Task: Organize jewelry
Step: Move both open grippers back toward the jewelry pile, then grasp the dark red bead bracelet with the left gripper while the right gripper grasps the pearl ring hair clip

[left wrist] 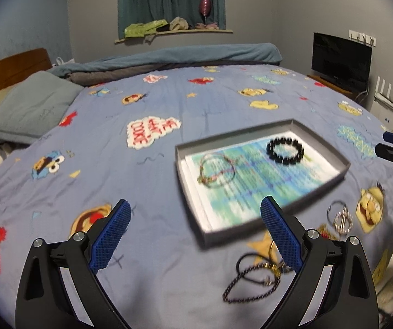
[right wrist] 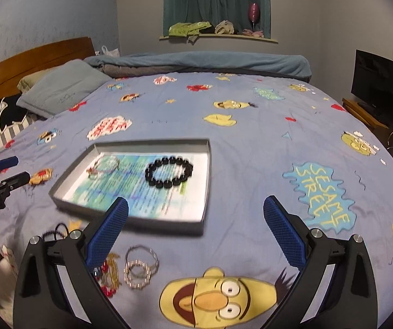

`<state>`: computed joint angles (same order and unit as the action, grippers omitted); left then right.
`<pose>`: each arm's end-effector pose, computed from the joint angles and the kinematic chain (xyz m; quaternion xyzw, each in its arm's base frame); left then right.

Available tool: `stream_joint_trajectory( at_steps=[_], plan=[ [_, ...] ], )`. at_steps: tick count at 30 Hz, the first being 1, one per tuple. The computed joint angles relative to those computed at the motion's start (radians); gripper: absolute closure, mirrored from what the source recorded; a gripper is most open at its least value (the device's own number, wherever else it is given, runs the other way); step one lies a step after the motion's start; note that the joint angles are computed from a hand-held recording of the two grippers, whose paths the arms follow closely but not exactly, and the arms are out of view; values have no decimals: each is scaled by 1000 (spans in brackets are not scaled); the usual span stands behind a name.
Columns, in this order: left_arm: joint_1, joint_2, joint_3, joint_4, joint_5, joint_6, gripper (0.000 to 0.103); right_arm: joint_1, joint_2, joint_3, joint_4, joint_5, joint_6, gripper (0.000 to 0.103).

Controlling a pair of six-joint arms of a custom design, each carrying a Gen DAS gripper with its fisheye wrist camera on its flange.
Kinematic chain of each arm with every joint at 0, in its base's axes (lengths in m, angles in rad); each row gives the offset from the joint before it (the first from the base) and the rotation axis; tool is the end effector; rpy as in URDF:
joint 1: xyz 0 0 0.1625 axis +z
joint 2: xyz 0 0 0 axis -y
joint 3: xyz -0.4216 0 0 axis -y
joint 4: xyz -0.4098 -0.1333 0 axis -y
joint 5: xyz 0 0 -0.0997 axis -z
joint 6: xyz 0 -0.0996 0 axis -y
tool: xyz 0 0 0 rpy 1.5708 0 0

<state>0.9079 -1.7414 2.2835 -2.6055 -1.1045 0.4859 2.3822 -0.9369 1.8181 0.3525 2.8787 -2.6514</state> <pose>-0.1116 -0.4323 0.3353 0.4654 0.8228 -0.2561 0.2022 0.3337 -0.2656 0.1286 0.0244 -0.7887 0.4692 0.3965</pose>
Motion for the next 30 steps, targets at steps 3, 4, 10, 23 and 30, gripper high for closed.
stream_joint_trajectory(
  at_steps=[3,4,10,23,30],
  plan=[
    [10,-25,26,-7,9,28,8,5,38,2,49,-7,75,5],
    [16,-32,30,-5,7,32,8,6,45,4,56,-11,85,5],
    [54,-61,62,53,-21,21,8,11,85,18,69,-35,143,5],
    [109,-76,123,88,-17,-8,8,-24,153,50,45,-109,225,5],
    [110,-94,137,84,-28,0,11,-4,185,44,-50,-99,102,6]
  ],
)
